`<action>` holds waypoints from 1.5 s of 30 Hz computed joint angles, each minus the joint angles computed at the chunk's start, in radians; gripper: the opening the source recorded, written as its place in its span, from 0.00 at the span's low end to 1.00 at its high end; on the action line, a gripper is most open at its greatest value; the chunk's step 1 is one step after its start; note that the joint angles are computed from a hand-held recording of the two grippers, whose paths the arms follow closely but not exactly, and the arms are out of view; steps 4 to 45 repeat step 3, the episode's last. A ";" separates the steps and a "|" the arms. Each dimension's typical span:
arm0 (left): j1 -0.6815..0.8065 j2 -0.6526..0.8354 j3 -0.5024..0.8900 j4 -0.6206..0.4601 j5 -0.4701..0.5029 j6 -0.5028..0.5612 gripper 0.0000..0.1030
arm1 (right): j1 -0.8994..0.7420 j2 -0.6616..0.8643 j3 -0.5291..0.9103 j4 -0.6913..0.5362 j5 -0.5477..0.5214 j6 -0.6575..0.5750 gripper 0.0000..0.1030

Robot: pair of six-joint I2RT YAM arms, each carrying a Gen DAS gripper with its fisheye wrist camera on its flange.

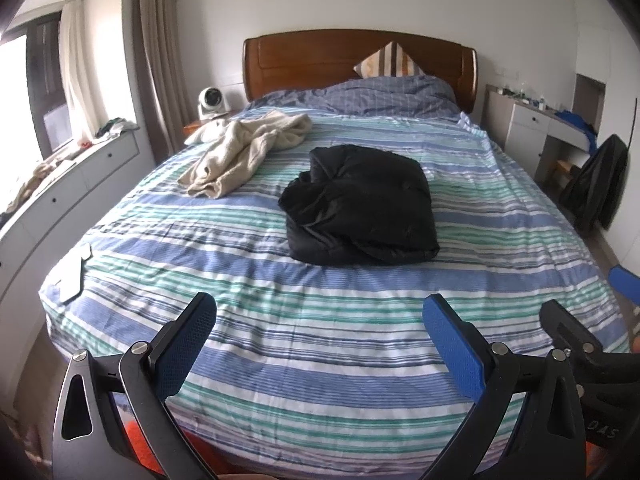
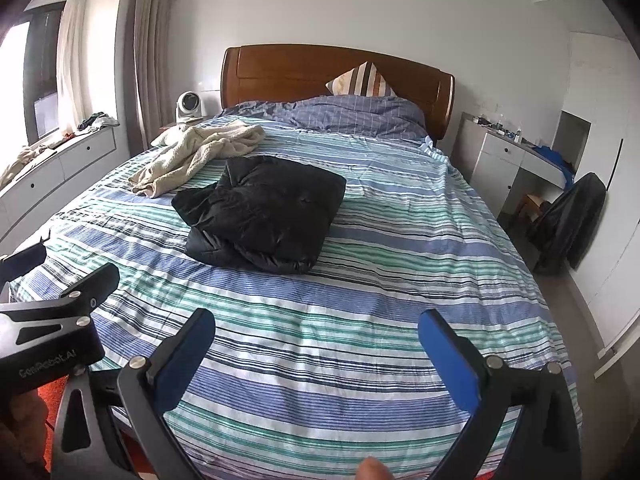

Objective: Fold large clothes

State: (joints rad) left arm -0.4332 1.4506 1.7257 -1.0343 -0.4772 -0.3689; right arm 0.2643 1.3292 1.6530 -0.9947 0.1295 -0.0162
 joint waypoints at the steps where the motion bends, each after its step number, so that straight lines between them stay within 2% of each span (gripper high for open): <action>1: -0.002 -0.001 -0.002 0.002 -0.003 -0.001 1.00 | -0.001 0.001 0.000 0.001 -0.001 0.001 1.00; 45: -0.006 0.002 -0.002 0.005 -0.009 -0.001 1.00 | -0.005 0.001 -0.002 0.002 -0.005 0.000 1.00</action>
